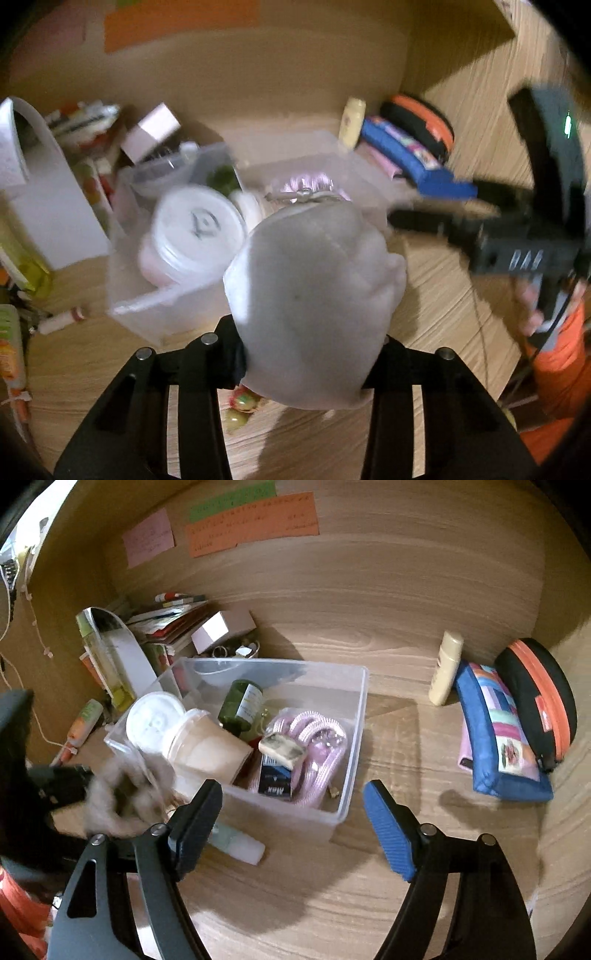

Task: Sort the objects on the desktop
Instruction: 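Carry the white bag over the bin with the left tool while the right grasps the mint-green bottle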

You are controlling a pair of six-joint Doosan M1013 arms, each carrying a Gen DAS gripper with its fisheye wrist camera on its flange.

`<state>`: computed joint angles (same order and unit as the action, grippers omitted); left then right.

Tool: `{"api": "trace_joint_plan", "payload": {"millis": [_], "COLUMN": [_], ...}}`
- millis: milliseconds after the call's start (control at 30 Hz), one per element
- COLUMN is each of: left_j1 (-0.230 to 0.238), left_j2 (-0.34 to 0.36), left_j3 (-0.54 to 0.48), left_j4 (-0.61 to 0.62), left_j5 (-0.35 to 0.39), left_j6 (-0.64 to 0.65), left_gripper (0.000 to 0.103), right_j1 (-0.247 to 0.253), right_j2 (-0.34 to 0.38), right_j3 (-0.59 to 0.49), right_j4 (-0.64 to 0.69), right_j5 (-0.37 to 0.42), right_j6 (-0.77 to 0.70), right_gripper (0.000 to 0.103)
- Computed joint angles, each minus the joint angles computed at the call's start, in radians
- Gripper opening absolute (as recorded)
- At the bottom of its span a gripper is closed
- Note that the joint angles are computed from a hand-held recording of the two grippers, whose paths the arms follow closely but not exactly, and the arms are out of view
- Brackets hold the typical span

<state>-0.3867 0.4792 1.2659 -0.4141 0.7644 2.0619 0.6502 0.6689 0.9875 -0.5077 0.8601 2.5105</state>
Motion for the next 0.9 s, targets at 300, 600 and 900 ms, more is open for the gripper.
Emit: {"api": "trace_joint_plan", "payload": {"millis": [300,600,900], "left_j1": [0.014,0.004,-0.013], "left_j2": [0.038,0.129,0.223], "left_j3": [-0.116,-0.268,-0.405], "left_j4": [0.006,0.054,0.118], "left_j5": [0.023,0.12,0.199], "left_j6": [-0.041,-0.111,-0.198], "left_gripper": [0.04,0.04,0.043], "right_j1": [0.001,-0.001,0.0], "right_j2": [0.019,0.08,0.131], "right_j3": [0.006,-0.073,-0.145], "right_j4": [0.113,0.21,0.238], "right_j5": [-0.008,0.044,0.09], "right_j6": [-0.069,-0.198,-0.262], "right_gripper": [0.077,0.077,0.077]}}
